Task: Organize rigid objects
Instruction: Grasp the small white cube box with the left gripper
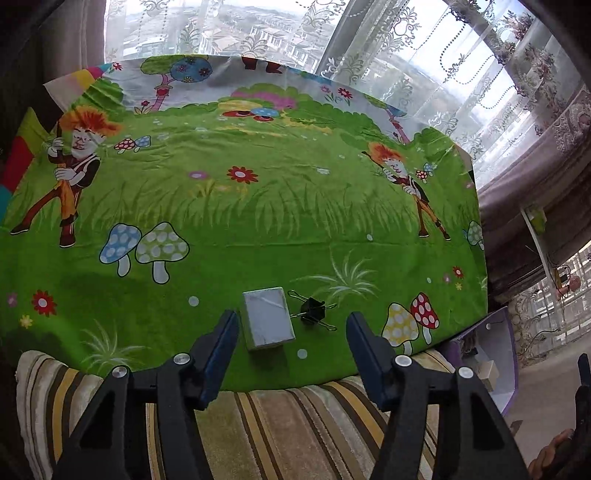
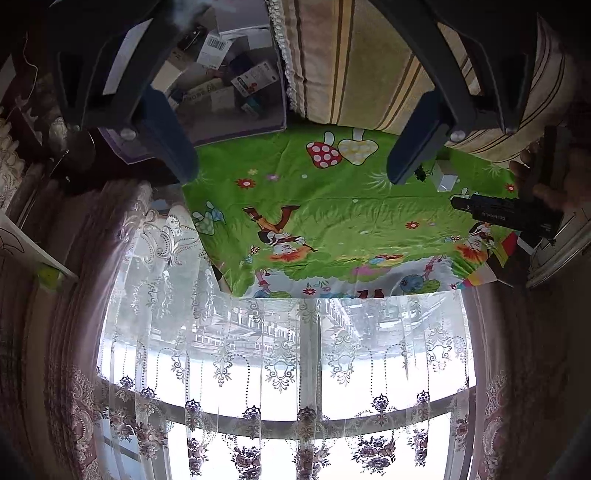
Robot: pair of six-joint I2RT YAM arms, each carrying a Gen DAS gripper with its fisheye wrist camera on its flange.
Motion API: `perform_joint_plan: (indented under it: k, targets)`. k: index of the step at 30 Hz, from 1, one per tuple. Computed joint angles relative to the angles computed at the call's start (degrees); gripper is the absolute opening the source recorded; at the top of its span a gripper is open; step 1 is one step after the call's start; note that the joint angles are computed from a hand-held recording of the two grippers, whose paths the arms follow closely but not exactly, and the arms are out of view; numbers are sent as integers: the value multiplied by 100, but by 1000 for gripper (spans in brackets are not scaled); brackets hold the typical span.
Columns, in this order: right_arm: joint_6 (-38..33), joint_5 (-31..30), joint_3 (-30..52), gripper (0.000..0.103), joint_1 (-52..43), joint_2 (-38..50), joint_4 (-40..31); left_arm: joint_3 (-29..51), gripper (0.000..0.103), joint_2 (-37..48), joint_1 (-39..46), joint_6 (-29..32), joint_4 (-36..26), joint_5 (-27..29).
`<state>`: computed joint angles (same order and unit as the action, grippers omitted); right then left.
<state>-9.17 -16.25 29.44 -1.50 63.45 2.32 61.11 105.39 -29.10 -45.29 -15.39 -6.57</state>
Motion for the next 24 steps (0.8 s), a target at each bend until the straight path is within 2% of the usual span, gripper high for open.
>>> perform_joint_plan:
  k: [5,12,15,19,24]
  targets:
    - [72,339,350,103,549,604,-42,224,61,491,174,-71,-53,331]
    - [-72,954,821,103,1382,1351,-108,733,60,1031,291,16,-307,467]
    - [-226,1192,1096,103,1728,1760,-185,892,55,1245,361,53,-369,574]
    - [-315,1385,1524,103,2168,2399,-268,882,41,1381,452,59,-279,700]
    - [-517,1539,2078,103,2688,3266,-419,497,39,1184,495,-19,90,730]
